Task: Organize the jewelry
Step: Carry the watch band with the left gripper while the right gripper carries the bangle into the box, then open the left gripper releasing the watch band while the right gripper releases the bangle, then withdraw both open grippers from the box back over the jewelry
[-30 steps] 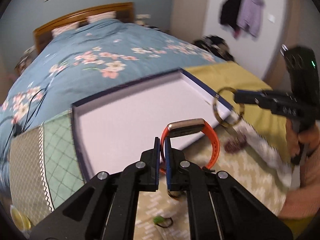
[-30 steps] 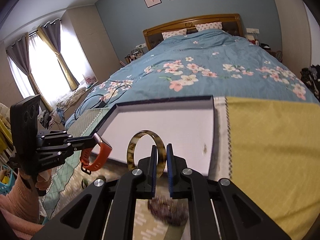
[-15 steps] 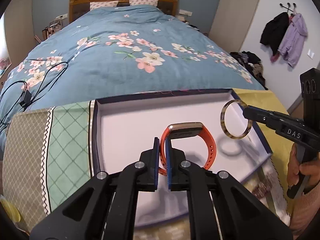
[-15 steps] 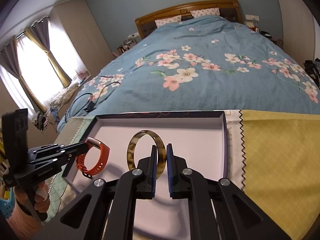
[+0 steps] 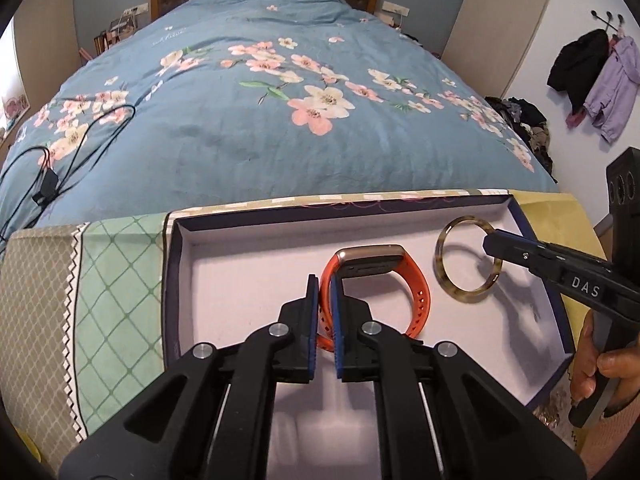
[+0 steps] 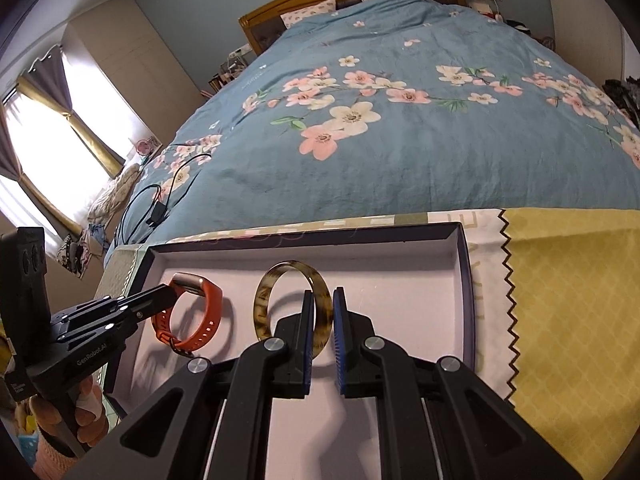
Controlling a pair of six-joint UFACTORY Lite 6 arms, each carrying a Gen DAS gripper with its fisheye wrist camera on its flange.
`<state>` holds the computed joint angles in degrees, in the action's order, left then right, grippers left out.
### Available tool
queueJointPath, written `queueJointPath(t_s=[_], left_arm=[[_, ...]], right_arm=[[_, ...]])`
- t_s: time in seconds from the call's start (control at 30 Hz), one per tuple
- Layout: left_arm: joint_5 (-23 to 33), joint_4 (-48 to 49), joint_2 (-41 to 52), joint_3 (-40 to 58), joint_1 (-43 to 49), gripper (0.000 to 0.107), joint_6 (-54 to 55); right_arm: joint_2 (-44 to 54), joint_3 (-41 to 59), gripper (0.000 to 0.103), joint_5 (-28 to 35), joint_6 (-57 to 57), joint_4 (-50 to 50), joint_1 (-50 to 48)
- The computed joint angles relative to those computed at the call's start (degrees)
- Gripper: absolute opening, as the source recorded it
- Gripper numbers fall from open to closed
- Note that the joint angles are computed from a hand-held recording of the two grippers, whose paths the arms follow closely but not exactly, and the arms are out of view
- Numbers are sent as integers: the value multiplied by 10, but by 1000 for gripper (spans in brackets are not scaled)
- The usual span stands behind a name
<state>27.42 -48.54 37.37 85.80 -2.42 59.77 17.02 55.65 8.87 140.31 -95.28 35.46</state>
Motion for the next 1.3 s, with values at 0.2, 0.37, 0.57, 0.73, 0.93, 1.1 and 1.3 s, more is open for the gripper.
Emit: queueJointPath(t_s=[0.2, 0.37, 0.57, 0.73, 0.93, 1.1, 1.3], left_arm=[[0, 44, 47, 51, -9, 6, -60], [3, 61, 58, 67, -13, 14, -85], [-41, -4, 8, -2, -13, 38, -6], [-81, -128, -81, -107, -9, 50, 134], [-102, -342, -218, -253, 4, 66, 370], [-101, -458, -334, -366, 23, 81, 507], [-75, -505, -456, -482, 69, 91, 579]], right_arm=[[22, 23, 8, -8, -83, 90, -12], [28, 30, 11, 9, -114, 124, -5], [-8, -3, 22, 39, -41, 50, 18], [-57, -36, 35, 81, -54, 56, 58], [-119, -77, 54, 162, -89, 91, 139], [-167, -110, 65, 236, -104, 120, 217], [-197, -138, 72, 320, -114, 163, 316]])
